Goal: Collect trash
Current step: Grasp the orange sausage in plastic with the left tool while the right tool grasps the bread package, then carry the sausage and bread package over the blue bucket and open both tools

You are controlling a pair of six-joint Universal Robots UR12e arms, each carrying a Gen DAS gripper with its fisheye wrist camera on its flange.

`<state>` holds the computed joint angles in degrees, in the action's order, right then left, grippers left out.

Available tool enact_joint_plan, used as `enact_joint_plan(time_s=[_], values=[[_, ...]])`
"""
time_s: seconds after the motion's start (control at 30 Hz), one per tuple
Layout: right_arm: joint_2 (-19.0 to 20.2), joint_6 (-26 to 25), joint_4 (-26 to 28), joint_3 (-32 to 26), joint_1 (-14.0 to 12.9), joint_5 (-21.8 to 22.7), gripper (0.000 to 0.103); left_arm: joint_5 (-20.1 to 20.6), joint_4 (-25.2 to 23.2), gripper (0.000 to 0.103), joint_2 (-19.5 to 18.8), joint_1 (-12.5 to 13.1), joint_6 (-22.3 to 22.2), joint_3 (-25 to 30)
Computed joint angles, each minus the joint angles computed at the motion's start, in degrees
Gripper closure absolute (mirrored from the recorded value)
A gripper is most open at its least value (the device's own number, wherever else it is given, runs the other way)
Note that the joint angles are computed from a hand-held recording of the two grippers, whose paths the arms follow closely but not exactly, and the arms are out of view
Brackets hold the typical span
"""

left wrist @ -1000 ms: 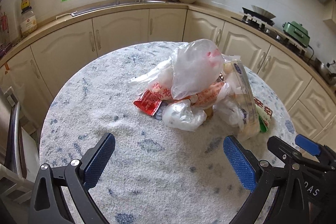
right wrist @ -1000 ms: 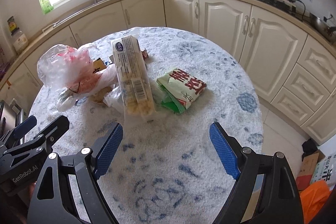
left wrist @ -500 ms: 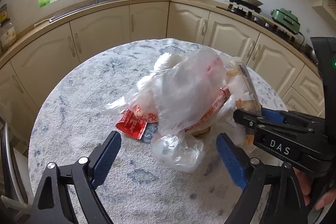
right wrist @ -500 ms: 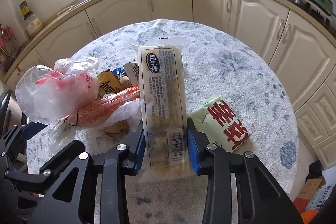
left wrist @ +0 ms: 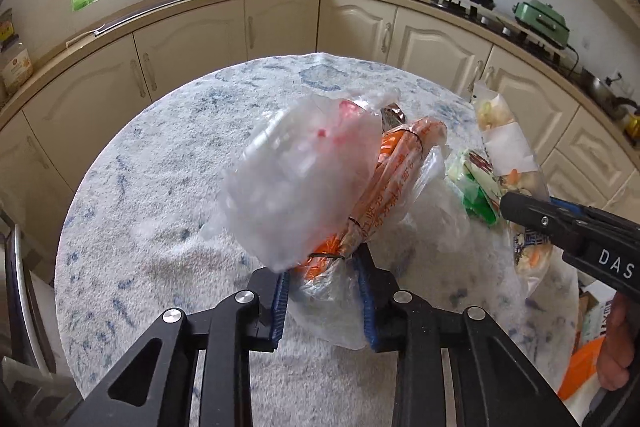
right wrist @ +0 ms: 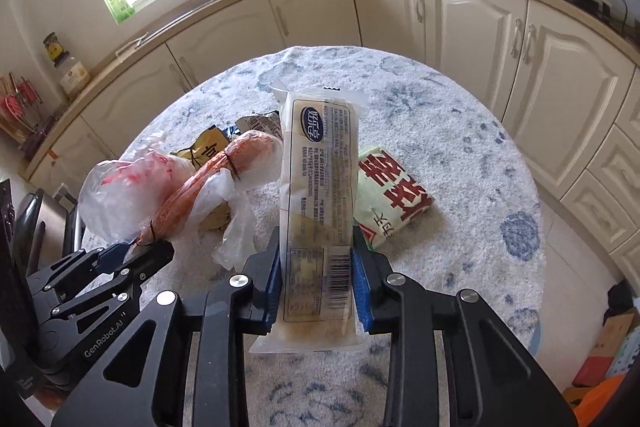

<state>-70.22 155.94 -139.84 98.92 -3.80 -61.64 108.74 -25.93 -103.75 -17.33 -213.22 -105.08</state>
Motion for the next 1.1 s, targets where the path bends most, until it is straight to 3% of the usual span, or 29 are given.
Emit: enact_joint_plan(time_s=[0.2,0.3,0.4,0.5,0.57,0.63,0.67,0.87,0.9,1.0,1.1], values=[[-3.34,-0.89,0.08,3.78,-1.77,1.27,0.073,-0.1,-0.42,0.076,2.55,-1.57,-1.5,-3.16],[-4.82,-1.63,0.69,5.78,-2.64,2.26,0.073,2.44,-2.39,0.076,3.78,-3.44,-3.24,-4.17],[-5.92,-1.79,1.29,7.46,-3.32,2.33,0.073,2.27,-3.89,0.077,5.3,-4.83,-5.38,-5.45],[-6.33,-1.8,2.8,8.33,-3.57,1.37,0.073,1.83,-4.98,0.071,6.24,-5.89,-6.6,-6.06],[-6.65,-2.04,3.92,8.94,-3.75,1.18,0.073,3.69,-7.22,0.049,6.42,-6.78,-7.78,-5.5],[-6.98,-2.0,3.86,9.59,-3.99,1.77,0.073,6.45,-7.99,0.033,6.02,-7.65,-8.08,-4.9],[-7.13,-1.67,3.16,9.91,-3.95,1.58,0.073,7.13,-8.29,0.032,5.69,-7.85,-8.01,-4.4],[-6.62,-0.64,2.18,9.96,-2.58,-1.66,0.065,5.42,-7.35,0.032,2.53,-7.41,-3.98,-1.83],[-6.67,-0.25,-0.27,10.6,-2.47,-1.88,0.065,4.96,-6.71,0.033,1.89,-7.16,-2.98,-1.63],[-6.66,-1.46,-3.52,11.44,-1.58,-3.95,0.06,3.35,-1.73,0.063,0.52,-6.29,-0.29,-2.45],[-6.77,-3.15,-6.28,12.33,-0.96,-5.37,0.059,2.35,-0.78,0.074,0.54,-6.16,0.29,-2.77]])
